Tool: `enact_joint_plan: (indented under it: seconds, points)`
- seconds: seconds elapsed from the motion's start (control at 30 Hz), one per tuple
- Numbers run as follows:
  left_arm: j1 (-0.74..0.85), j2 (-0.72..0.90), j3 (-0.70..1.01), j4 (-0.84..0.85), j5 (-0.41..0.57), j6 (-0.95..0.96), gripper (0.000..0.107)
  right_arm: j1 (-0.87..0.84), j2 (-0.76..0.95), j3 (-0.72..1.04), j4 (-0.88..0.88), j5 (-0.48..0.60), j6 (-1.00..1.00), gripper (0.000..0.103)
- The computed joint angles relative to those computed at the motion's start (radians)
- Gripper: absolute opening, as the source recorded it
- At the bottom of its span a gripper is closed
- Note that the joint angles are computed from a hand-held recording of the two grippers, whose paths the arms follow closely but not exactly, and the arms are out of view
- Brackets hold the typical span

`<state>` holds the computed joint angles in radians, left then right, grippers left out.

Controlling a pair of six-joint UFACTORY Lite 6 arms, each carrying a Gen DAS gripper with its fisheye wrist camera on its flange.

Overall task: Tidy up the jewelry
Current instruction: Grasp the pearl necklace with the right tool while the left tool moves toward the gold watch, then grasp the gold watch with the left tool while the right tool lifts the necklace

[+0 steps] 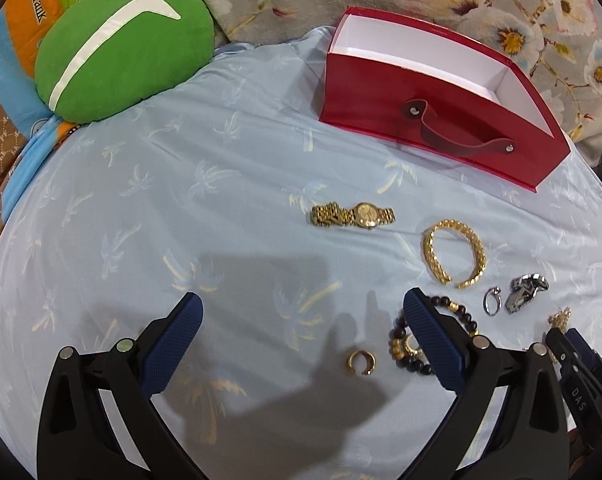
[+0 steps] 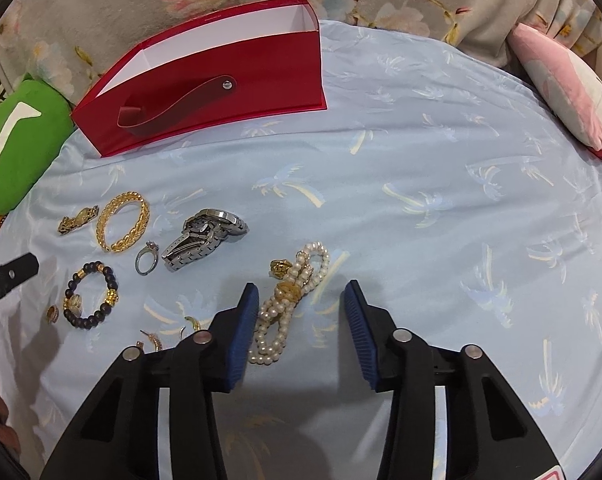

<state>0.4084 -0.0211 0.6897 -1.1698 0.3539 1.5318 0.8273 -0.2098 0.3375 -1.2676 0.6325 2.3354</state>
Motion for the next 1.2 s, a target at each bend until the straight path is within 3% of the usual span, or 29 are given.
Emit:
enact_joint_plan:
  seconds: [0.17, 0.47, 0.63, 0.77, 0.93, 1.03, 1.2]
  points:
    - [-0.037, 0.069, 0.059, -0.019, -0.023, 0.016, 0.098, 0.002, -0.028, -0.022, 0.001, 0.005, -0.014, 0.018]
    - [-0.101, 0.309, 0.275, -0.133, 0.014, 0.146, 0.098, 0.012, -0.056, -0.040, 0.008, 0.005, -0.011, 0.017]
    - [-0.086, 0.452, 0.403, -0.098, 0.141, 0.156, 0.097, 0.012, -0.055, -0.040, 0.005, 0.006, -0.008, 0.017]
    - [-0.098, 0.451, 0.378, -0.149, 0.132, 0.304, 0.090, 0.014, -0.054, -0.041, 0.004, 0.009, -0.006, 0.018]
    - [-0.114, 0.373, 0.265, -0.246, 0.101, 0.541, 0.065, 0.024, -0.039, -0.032, 0.002, 0.021, 0.007, 0.019]
    - [-0.077, 0.328, 0.211, -0.197, 0.159, 0.557, 0.049, 0.029, -0.043, -0.037, -0.001, 0.024, 0.016, 0.019]
    - [-0.059, 0.306, 0.188, -0.197, 0.163, 0.548, 0.047, 0.031, -0.039, -0.035, -0.003, 0.027, 0.021, 0.019]
